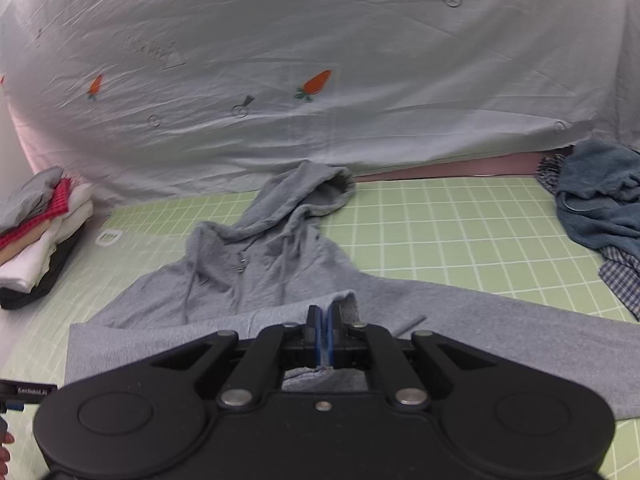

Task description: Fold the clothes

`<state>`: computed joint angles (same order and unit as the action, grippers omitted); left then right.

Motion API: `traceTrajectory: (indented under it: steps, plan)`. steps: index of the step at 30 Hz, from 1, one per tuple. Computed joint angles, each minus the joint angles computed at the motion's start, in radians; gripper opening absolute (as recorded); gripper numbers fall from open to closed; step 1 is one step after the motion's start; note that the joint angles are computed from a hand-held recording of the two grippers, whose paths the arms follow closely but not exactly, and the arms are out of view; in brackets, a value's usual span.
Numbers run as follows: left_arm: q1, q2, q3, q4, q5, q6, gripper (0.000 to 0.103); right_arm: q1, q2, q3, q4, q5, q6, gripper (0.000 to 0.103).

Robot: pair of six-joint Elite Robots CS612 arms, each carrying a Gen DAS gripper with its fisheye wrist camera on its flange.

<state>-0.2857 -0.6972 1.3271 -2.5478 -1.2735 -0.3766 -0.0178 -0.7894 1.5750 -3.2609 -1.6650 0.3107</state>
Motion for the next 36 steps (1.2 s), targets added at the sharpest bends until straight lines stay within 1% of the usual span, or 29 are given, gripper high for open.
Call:
traceTrajectory:
  steps: [2,5,8,10,12,13,14,15,16,17,19,21,22,23,25,27,29,30,34,36]
  plan:
    - [-0.010,0.010,-0.012,0.025,0.009,0.006,0.103,-0.012,-0.001,0.018,-0.034,-0.070,0.033,0.003]
    - [-0.028,0.018,-0.023,0.064,0.037,0.042,0.103,-0.028,-0.011,0.051,-0.058,-0.205,0.097,0.003]
    - [-0.042,0.019,-0.012,0.033,0.080,0.094,0.103,-0.040,-0.020,0.081,-0.045,-0.344,0.169,0.003]
    - [-0.040,0.019,-0.012,0.029,0.074,0.102,0.103,-0.049,-0.023,0.096,-0.002,-0.401,0.216,0.004]
    - [-0.038,0.020,-0.017,0.036,0.064,0.096,0.103,-0.060,-0.029,0.107,0.089,-0.414,0.261,0.005]
    - [-0.036,0.021,-0.021,0.043,0.060,0.093,0.103,-0.062,-0.031,0.112,0.128,-0.421,0.286,0.010]
    - [-0.035,0.020,-0.021,0.036,0.054,0.094,0.103,-0.066,-0.034,0.120,0.153,-0.414,0.309,0.021]
    - [-0.035,0.019,-0.020,0.024,0.047,0.096,0.103,-0.068,-0.036,0.128,0.161,-0.400,0.327,0.027]
    - [-0.034,0.017,-0.019,0.013,0.041,0.098,0.103,-0.069,-0.036,0.135,0.161,-0.388,0.345,0.038]
    - [-0.034,0.017,-0.019,-0.008,0.029,0.109,0.103,-0.070,-0.036,0.141,0.160,-0.371,0.363,0.042]
    - [-0.033,0.019,-0.020,-0.054,0.000,0.136,0.103,-0.073,-0.034,0.147,0.155,-0.323,0.385,0.046]
    - [-0.032,0.024,-0.028,-0.089,-0.038,0.169,0.103,-0.076,-0.029,0.145,0.156,-0.280,0.397,0.053]
    - [-0.032,0.029,-0.036,-0.097,-0.061,0.190,0.103,-0.076,-0.026,0.142,0.162,-0.266,0.403,0.059]
    - [-0.032,0.035,-0.044,-0.103,-0.083,0.211,0.103,-0.075,-0.023,0.135,0.179,-0.267,0.409,0.062]
    - [-0.035,0.045,-0.060,-0.097,-0.114,0.251,0.103,-0.074,-0.015,0.119,0.218,-0.273,0.422,0.065]
    - [-0.040,0.056,-0.075,-0.088,-0.126,0.290,0.103,-0.081,-0.010,0.114,0.227,-0.254,0.448,0.066]
    - [-0.050,0.069,-0.093,-0.065,-0.089,0.315,0.103,-0.087,-0.005,0.109,0.225,-0.242,0.467,0.067]
    - [-0.050,0.076,-0.102,-0.059,-0.082,0.322,0.103,-0.088,-0.002,0.104,0.230,-0.242,0.466,0.067]
    - [-0.043,0.091,-0.129,-0.045,-0.092,0.305,0.103,-0.080,0.013,0.072,0.266,-0.286,0.410,0.067]
    - [-0.041,0.094,-0.135,-0.039,-0.086,0.303,0.103,-0.079,0.018,0.063,0.276,-0.292,0.392,0.067]
